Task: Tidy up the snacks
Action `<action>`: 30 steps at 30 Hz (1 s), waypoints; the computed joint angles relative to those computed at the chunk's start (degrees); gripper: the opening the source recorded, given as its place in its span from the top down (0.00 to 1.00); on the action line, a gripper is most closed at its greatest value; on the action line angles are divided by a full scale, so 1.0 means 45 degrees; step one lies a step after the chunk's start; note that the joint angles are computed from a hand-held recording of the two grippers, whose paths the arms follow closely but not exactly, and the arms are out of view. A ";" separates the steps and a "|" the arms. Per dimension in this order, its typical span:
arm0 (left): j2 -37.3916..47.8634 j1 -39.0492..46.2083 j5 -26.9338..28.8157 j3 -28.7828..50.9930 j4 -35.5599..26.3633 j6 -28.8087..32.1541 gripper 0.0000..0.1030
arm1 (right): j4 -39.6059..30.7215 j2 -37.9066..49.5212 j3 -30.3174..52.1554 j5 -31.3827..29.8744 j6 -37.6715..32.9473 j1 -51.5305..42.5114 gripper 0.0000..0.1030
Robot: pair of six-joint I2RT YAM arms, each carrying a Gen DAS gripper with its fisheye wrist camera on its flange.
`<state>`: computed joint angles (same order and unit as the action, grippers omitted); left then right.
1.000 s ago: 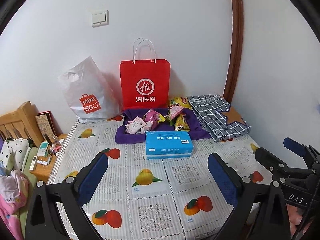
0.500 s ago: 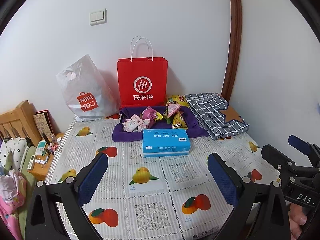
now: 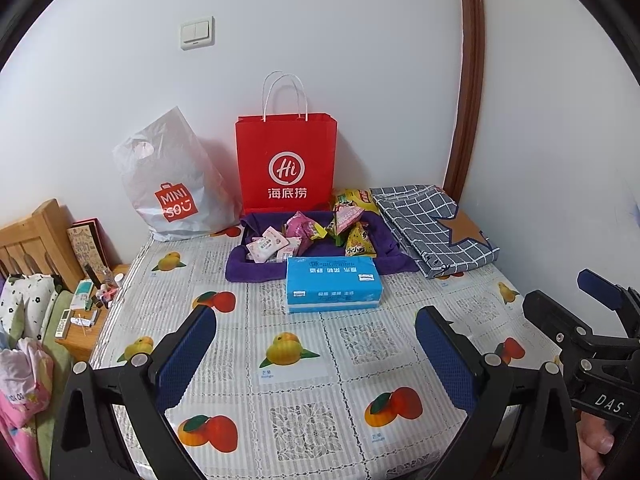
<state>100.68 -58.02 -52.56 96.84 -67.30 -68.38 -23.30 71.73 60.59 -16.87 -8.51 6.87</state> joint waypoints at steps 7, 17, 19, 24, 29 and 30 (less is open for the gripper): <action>0.0042 0.0018 0.0060 0.0000 -0.0051 -0.0072 0.02 | -0.0005 -0.0085 -0.0086 0.0048 0.0004 0.0118 0.01; -0.0054 0.0024 0.0135 -0.0269 0.0222 0.0026 0.02 | 0.0001 -0.0108 -0.0131 -0.0002 0.0001 0.0042 0.01; -0.0107 0.0030 0.0151 -0.0343 0.0311 0.0099 0.02 | 0.0009 -0.0118 -0.0142 0.0011 -0.0018 0.0033 0.01; -0.0130 0.0025 0.0167 -0.0409 0.0351 0.0093 0.02 | 0.0012 -0.0114 -0.0127 -0.0102 -0.0093 -0.0029 0.01; -0.0044 0.0016 0.0138 -0.0286 0.0148 -0.0055 0.02 | 0.0008 -0.0105 -0.0117 -0.0150 -0.0096 -0.0051 0.01; -0.0068 0.0015 0.0152 -0.0332 0.0176 -0.0070 0.02 | 0.0006 -0.0100 -0.0120 -0.0134 -0.0096 -0.0036 0.01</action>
